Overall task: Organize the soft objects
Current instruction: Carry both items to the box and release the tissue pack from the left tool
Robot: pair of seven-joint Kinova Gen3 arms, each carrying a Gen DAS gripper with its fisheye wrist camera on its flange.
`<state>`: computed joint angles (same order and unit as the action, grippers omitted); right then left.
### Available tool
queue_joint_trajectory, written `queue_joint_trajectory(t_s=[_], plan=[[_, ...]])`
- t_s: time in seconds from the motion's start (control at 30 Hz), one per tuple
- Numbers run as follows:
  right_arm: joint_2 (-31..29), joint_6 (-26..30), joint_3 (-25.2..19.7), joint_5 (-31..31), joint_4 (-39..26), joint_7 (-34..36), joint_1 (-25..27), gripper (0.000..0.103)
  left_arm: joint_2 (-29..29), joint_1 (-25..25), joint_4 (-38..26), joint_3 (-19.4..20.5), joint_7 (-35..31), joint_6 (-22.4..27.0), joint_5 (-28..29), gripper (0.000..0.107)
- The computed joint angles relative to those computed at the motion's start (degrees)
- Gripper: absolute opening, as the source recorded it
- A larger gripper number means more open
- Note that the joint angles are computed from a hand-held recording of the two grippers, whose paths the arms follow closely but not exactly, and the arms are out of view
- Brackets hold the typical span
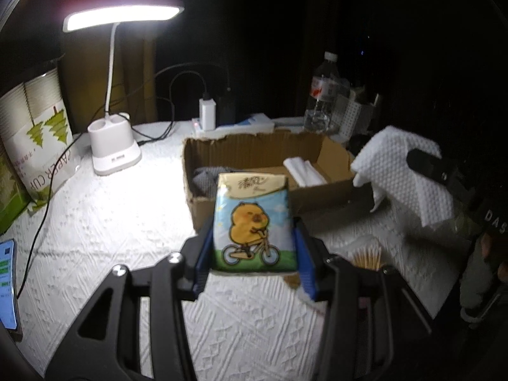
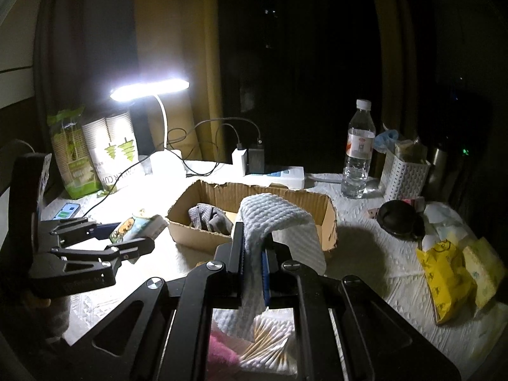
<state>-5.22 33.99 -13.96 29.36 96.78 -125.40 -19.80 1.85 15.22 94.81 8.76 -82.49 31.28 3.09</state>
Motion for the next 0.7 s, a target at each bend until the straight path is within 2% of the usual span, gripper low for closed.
queue_joint_trajectory(t_s=[0.2, 0.7], plan=[[1.62, -1.58, 1.76, -2.79, -1.64, 4.83, -0.03, 0.009, 1.69, 0.24, -2.83, -0.14, 1.08, 0.02, -1.74, 0.047], [7.24, -5.08, 6.46, -8.71, -6.01, 12.77, 0.72, 0.009, 8.70, 0.67, -11.50, -0.74, -0.08, 1.82, -1.81, 0.047]])
